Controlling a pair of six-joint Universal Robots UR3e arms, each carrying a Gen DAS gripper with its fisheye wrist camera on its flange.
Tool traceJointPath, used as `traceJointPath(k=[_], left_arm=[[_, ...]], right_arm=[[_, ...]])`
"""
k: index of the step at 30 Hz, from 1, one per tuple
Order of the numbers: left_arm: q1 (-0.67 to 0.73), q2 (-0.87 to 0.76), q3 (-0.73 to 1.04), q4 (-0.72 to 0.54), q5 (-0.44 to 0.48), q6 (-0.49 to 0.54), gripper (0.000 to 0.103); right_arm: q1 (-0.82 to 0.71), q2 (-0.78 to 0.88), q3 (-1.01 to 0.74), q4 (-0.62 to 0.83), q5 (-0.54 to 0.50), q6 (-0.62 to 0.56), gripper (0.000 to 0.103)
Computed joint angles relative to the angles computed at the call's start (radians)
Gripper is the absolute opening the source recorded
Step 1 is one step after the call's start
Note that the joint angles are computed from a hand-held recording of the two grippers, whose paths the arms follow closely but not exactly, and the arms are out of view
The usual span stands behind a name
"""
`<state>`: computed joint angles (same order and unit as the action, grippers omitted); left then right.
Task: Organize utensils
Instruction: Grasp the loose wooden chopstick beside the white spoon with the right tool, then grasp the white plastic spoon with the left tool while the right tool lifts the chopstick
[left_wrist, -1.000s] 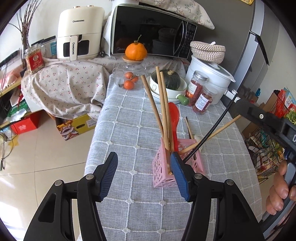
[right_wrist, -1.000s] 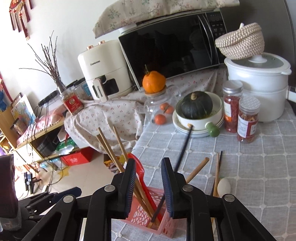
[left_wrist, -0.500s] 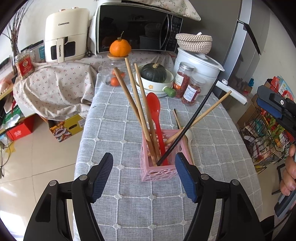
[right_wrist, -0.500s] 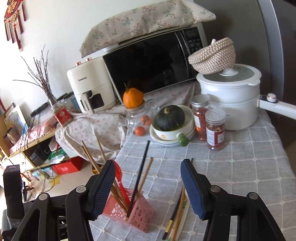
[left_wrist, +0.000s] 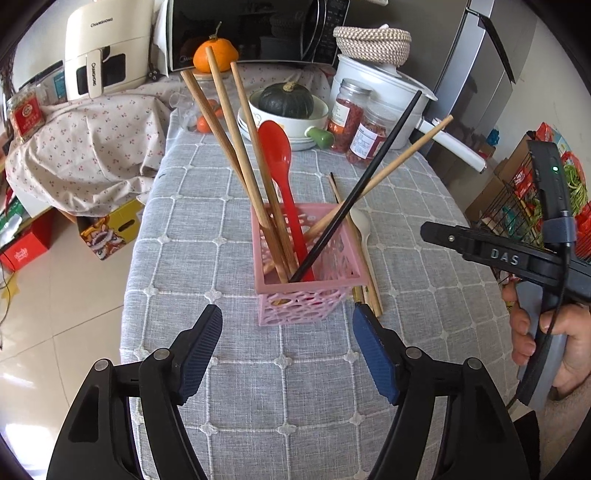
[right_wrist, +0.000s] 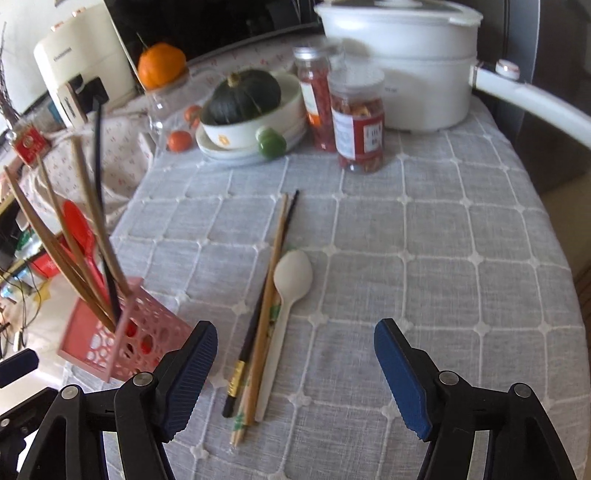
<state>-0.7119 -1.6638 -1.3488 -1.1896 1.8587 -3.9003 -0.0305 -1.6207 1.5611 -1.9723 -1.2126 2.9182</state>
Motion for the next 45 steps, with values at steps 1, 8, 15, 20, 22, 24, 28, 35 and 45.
traceJointPath(k=[1,8,15,20,22,24,28,35,45], left_arm=[[0.002,-0.005,0.004,-0.008,-0.011,0.001,0.076],[0.012,-0.005,-0.007,-0.003,-0.053,0.008,0.076],[0.023,-0.004,-0.017,0.004,-0.071,0.030,0.075],[0.022,-0.009,-0.015,0.005,-0.084,0.044,0.075],[0.015,-0.017,-0.006,0.007,-0.086,0.050,0.075],[0.003,-0.031,0.008,0.015,-0.089,0.062,0.075],[-0.036,-0.084,0.062,0.029,-0.093,0.097,0.075],[-0.102,-0.215,0.215,-0.009,-0.095,0.133,0.073],[-0.135,-0.350,0.366,-0.071,-0.098,0.157,0.072]], right_arm=[[0.009,0.027,-0.007,0.006,-0.008,0.007,0.075],[0.050,0.167,-0.040,-0.018,0.027,0.041,0.044],[0.126,0.276,-0.113,-0.003,0.000,0.055,0.017],[0.098,0.263,-0.131,0.066,-0.012,0.056,0.007],[0.060,0.230,-0.120,0.111,0.001,0.041,0.007],[0.016,0.187,-0.098,0.153,0.009,0.007,0.007],[-0.088,0.084,-0.043,0.249,0.016,-0.069,0.007],[-0.268,-0.076,0.032,0.436,-0.008,-0.243,0.007],[-0.413,-0.110,0.047,0.552,-0.059,-0.362,0.018]])
